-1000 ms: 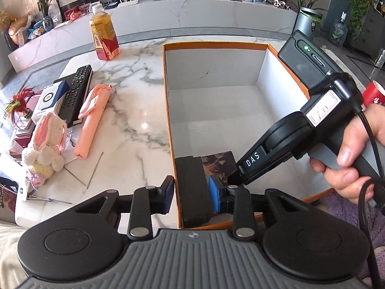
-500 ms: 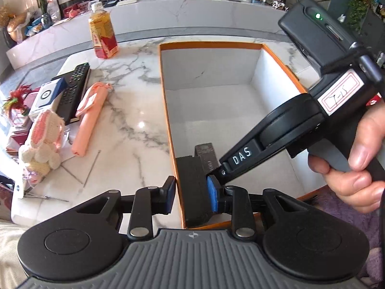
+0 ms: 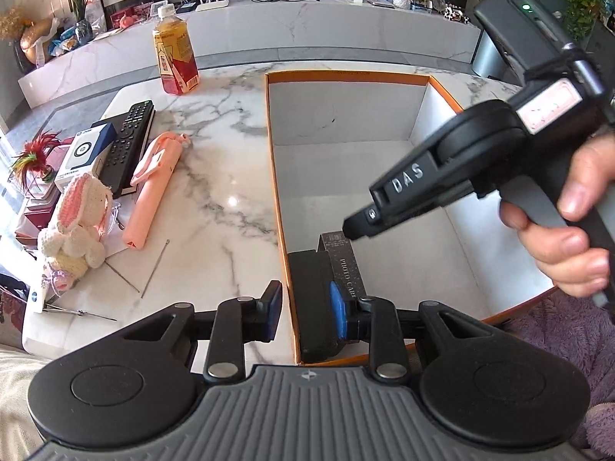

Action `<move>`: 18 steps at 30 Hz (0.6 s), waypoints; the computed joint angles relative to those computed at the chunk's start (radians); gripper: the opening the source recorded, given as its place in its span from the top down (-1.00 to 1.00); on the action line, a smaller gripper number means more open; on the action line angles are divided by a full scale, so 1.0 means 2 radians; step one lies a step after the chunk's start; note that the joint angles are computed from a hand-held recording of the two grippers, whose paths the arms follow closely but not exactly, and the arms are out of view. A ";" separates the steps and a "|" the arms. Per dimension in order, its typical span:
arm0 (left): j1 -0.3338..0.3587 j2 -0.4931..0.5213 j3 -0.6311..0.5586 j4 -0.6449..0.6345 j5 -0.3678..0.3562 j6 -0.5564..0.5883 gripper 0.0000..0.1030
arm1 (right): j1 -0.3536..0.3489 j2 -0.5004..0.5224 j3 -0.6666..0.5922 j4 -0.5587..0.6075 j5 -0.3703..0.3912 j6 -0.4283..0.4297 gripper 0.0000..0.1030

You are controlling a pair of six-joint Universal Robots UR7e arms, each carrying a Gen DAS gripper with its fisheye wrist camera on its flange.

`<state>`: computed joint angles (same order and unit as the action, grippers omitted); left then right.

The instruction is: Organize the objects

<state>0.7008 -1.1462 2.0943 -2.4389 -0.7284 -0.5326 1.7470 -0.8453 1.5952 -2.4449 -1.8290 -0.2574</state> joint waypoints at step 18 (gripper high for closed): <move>0.001 0.005 -0.007 0.015 0.000 -0.004 0.38 | -0.018 0.021 -0.014 0.018 0.035 0.036 0.51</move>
